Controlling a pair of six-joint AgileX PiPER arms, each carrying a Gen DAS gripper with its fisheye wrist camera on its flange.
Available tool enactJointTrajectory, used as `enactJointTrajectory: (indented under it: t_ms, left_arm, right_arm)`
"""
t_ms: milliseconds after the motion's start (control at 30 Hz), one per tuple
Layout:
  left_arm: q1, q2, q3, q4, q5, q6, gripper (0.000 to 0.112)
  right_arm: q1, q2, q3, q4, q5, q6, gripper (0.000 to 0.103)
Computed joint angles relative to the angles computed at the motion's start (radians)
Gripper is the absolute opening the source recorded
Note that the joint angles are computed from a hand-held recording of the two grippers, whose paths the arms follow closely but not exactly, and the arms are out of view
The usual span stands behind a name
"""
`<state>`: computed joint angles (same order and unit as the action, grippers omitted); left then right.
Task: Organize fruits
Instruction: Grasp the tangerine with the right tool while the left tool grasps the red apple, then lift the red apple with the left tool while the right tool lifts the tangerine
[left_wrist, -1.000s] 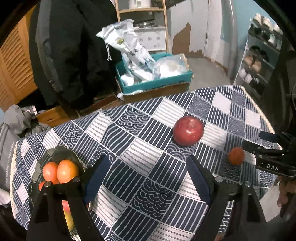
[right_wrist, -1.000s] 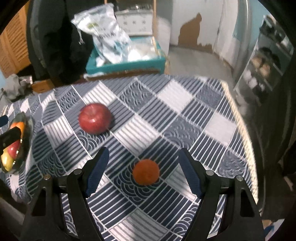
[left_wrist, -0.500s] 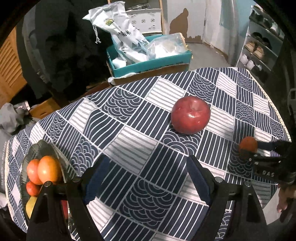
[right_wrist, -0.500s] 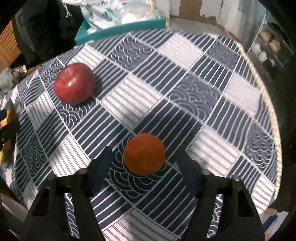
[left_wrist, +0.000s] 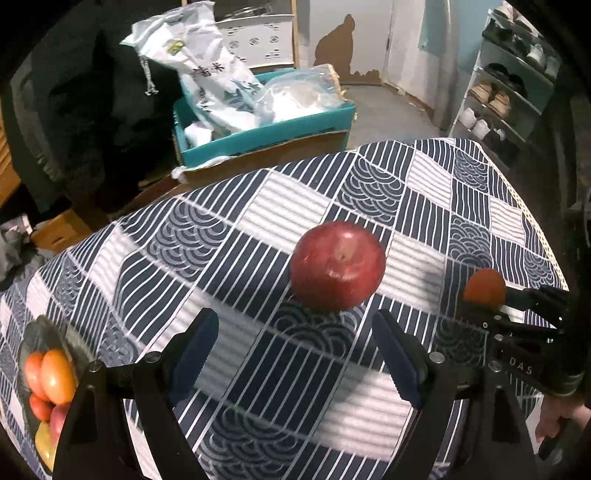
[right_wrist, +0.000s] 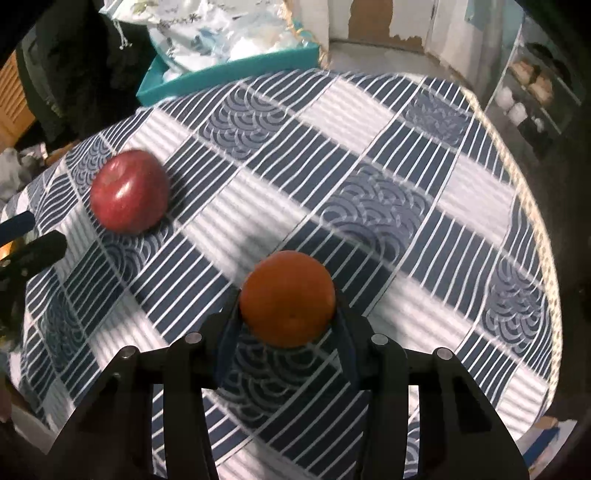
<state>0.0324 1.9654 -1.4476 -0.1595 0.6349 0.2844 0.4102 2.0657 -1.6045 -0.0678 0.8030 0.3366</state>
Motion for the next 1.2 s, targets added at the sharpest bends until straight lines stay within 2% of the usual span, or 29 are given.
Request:
enactJointTrajectory:
  t_ms: [333,667,833,967,1200]
  left_arm:
    - [-0.018,0.104,-0.119,-0.067,0.048,-0.011,0.086]
    - [-0.059,0.222,-0.24,-0.043,0.094,-0.084,0.086]
    - [-0.072,0.242,-0.252,-0.01,0.068,-0.117,0.086]
    - [-0.074,0.271,-0.288,0.016,0.088,-0.135,0.078]
    - [-0.072,0.268,-0.28,0.015,0.086,-0.114,0.078]
  right_arm:
    - [-0.012,0.042,-0.052,-0.031,-0.015,-0.011,0.046]
    - [-0.017,0.055,-0.065,-0.04,-0.021,-0.02,0.046]
    - [-0.03,0.055,-0.058,-0.025,-0.027,-0.034,0.046]
    - [-0.038,0.059,-0.059,-0.016,-0.028,-0.041,0.046]
    - [-0.038,0.05,-0.051,-0.019,-0.034,-0.038,0.046]
